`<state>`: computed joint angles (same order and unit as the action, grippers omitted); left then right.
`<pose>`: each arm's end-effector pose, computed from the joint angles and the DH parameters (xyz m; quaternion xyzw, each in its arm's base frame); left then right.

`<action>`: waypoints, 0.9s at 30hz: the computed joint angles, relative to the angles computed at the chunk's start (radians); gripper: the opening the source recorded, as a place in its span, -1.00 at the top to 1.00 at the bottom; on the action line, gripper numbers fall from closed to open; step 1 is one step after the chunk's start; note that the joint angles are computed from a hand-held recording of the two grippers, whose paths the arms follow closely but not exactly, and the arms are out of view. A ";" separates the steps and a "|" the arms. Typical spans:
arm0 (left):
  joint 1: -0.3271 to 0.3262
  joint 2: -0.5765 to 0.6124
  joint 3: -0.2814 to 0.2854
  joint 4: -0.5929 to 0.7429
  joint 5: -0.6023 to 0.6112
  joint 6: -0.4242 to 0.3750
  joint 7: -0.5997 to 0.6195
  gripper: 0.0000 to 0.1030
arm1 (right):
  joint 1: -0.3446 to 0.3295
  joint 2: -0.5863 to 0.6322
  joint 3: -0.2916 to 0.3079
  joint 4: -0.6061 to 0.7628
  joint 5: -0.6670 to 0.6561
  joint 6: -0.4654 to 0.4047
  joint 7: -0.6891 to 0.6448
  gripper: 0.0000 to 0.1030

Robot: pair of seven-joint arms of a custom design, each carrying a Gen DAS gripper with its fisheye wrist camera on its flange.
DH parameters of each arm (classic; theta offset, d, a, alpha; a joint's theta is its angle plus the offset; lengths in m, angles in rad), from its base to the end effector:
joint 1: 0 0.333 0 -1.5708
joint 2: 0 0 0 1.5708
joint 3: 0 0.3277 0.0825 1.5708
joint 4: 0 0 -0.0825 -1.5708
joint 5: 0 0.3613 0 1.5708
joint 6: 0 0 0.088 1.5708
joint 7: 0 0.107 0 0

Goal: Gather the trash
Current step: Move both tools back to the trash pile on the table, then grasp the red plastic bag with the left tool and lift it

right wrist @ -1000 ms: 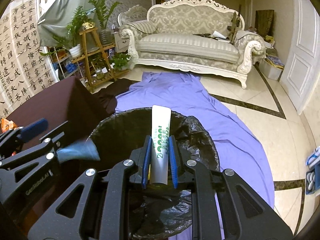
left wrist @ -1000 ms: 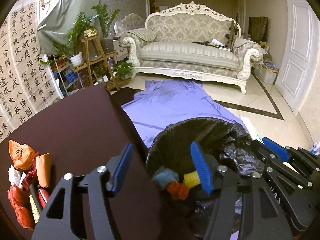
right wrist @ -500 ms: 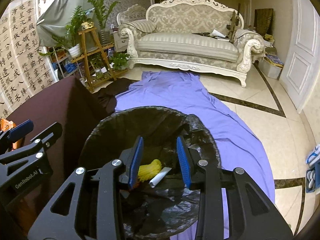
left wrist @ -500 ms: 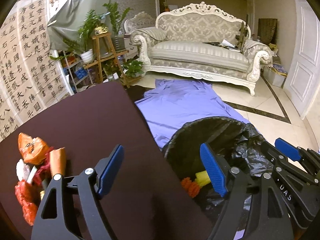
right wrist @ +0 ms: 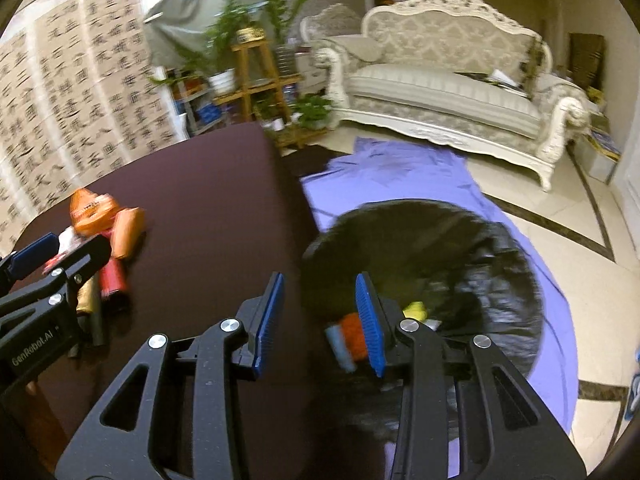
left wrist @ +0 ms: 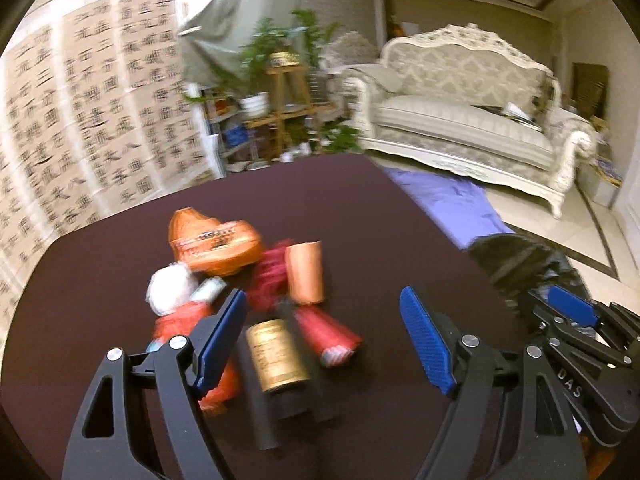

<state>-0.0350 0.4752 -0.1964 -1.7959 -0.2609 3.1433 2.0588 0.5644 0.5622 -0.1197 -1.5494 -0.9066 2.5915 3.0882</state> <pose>0.6799 -0.1140 0.4162 -0.5014 0.7523 -0.3270 0.2752 0.6360 0.3385 0.3917 -0.5242 0.7537 -0.2904 0.2699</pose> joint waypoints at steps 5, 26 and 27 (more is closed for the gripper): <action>-0.069 -0.004 0.151 -0.010 0.014 0.014 -0.099 -0.53 | 0.007 0.072 0.032 0.115 0.061 0.001 -0.106 0.28; 0.095 0.089 0.033 0.135 0.009 -0.230 -0.087 0.27 | 0.056 0.236 0.007 0.367 0.277 -0.048 -0.354 0.27; 0.102 0.087 0.026 0.131 0.001 -0.227 -0.072 0.27 | 0.057 0.239 0.007 0.373 0.281 -0.050 -0.359 0.27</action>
